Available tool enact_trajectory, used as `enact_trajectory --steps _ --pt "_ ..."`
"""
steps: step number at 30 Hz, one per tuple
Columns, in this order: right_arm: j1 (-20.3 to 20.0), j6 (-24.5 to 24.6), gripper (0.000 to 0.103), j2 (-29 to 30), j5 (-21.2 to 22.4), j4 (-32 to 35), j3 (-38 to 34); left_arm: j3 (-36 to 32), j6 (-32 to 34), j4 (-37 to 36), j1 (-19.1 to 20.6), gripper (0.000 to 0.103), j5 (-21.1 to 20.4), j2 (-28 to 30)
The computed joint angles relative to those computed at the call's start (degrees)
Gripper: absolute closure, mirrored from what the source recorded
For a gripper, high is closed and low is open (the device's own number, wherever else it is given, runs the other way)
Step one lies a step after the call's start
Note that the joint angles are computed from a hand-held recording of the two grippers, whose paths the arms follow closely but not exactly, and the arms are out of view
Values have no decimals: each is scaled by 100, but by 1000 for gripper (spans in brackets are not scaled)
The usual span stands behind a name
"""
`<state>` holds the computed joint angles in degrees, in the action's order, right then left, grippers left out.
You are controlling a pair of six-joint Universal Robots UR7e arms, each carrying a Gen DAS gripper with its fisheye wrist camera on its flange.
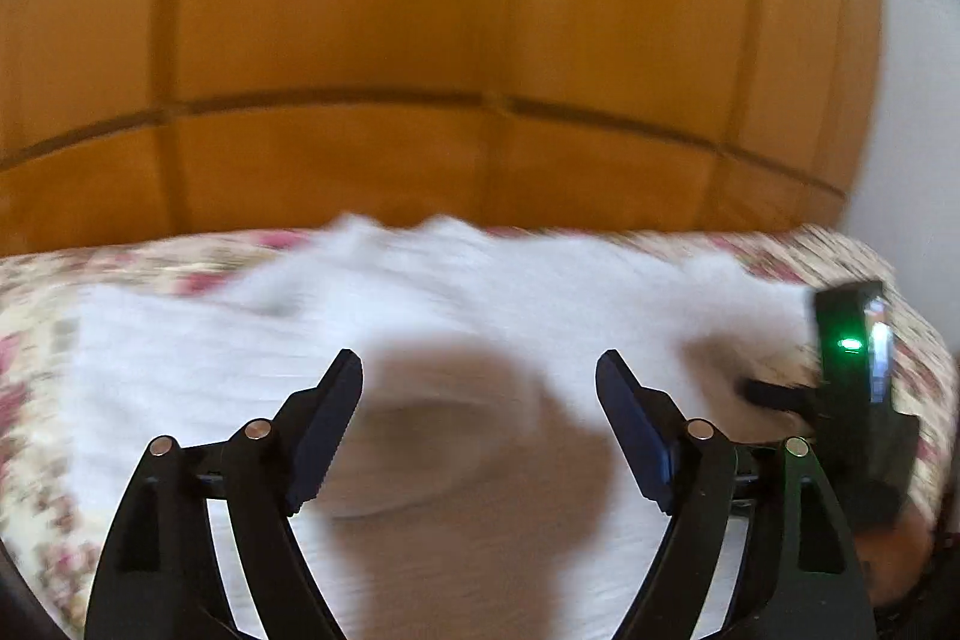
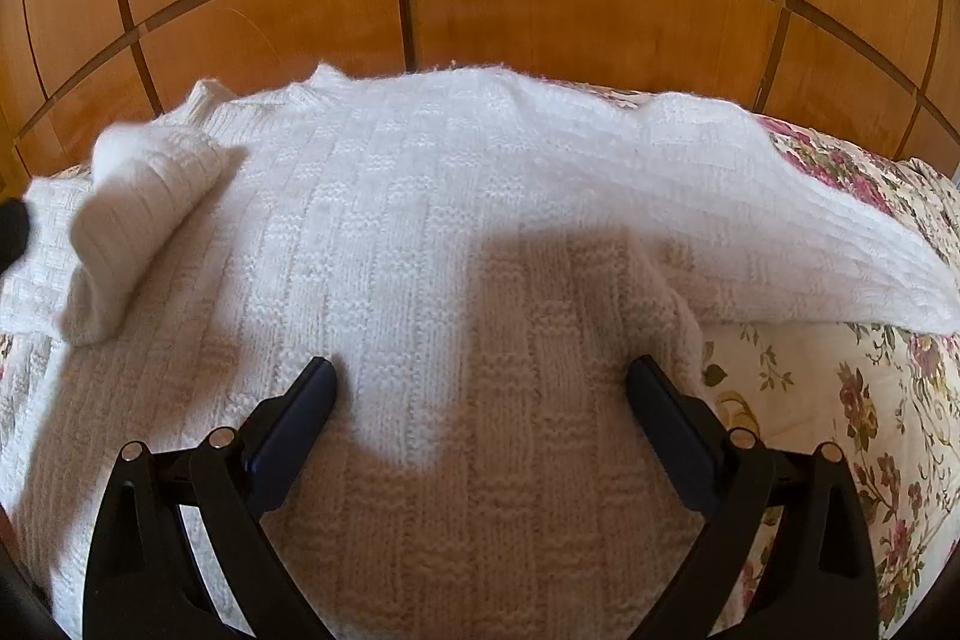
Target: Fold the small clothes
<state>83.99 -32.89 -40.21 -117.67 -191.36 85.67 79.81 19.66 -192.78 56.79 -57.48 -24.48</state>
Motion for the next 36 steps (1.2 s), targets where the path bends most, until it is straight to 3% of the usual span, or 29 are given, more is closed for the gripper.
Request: enact_trajectory --steps 3,5,6,8,10,12,16,19,22,25,28,33,36 --pt "-3 -18 7 -5 19 -51 25 87 -159 -952 87 25 986 1" --pt "-5 -56 9 -28 72 -180 95 153 -533 -1127 181 36 1338 -65" --pt "-4 -81 11 -45 110 -288 145 242 -1020 -974 279 42 1470 -176" --pt "20 -153 13 -81 149 -503 239 395 -1891 -688 431 50 1532 -369" --pt "108 -264 14 -98 113 -503 256 572 -2582 -470 591 50 1377 -567" --pt "209 -414 14 -145 385 -319 309 615 -3020 -155 708 50 1162 -670" --pt "506 -1028 15 55 605 -157 204 691 -3189 -176 758 50 1077 -728" --pt "668 -1116 18 368 478 125 -153 761 -3217 -345 745 49 1098 -733" --pt "738 -1126 34 720 237 241 -636 737 -3487 -141 795 49 1054 -759" --pt "711 -698 94 778 241 763 -985 776 -3427 -268 798 43 989 -760" --pt "519 96 95 456 803 823 -797 810 -3227 -513 775 39 914 -737" --pt "258 800 94 400 911 1287 -851 741 -3488 -88 820 39 857 -781" --pt "118 1055 92 302 1345 1444 -797 683 -3823 766 872 39 545 -982"
